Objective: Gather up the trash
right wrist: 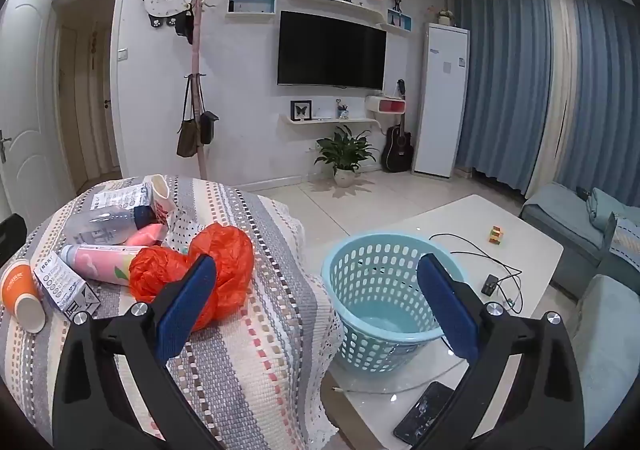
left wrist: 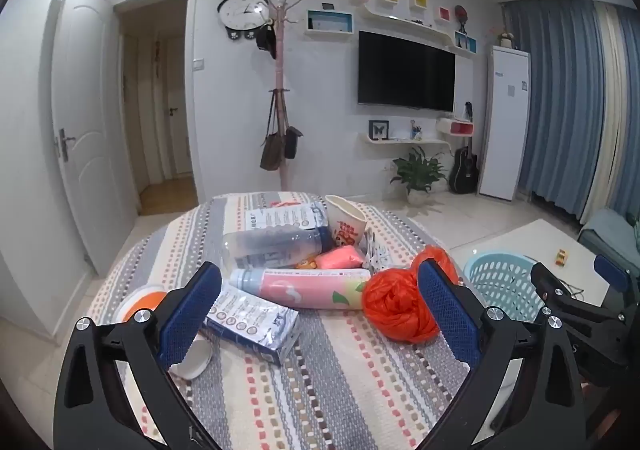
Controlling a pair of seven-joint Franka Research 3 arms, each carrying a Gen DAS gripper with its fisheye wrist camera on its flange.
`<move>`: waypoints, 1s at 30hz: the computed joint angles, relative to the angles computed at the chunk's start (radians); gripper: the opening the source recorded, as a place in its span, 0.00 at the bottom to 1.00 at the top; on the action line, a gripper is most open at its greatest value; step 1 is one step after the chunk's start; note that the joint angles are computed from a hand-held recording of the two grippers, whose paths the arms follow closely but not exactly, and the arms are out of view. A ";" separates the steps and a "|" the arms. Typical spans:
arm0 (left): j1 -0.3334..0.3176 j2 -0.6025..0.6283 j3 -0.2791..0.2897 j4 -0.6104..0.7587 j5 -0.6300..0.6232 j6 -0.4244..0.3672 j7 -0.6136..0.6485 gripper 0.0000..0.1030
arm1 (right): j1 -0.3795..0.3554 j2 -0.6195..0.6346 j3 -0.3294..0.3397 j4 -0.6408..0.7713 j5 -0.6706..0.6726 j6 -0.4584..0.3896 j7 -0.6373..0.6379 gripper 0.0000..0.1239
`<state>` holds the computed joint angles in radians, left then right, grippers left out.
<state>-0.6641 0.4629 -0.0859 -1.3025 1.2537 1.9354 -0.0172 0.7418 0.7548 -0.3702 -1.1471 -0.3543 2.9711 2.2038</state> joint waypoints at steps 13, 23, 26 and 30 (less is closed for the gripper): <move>0.041 -0.090 -0.026 -0.136 0.005 0.039 -0.138 0.93 | -0.016 0.020 0.034 0.022 0.052 0.012 -0.051 0.77; 0.060 -0.114 -0.057 -0.162 0.016 0.028 -0.158 0.93 | 0.019 -0.013 0.004 -0.021 0.041 0.020 -0.043 0.77; 0.064 -0.120 -0.063 -0.168 0.013 0.030 -0.162 0.93 | 0.020 -0.013 0.005 -0.019 0.038 0.018 -0.045 0.77; 0.068 -0.120 -0.065 -0.174 0.014 0.037 -0.170 0.93 | 0.022 -0.019 0.006 -0.028 0.036 0.018 -0.045 0.77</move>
<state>-0.5959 0.3425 -0.1510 -1.4764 1.2677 1.9719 -0.1873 0.7634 0.7353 -0.3641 -1.1751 -0.3183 2.9889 2.1590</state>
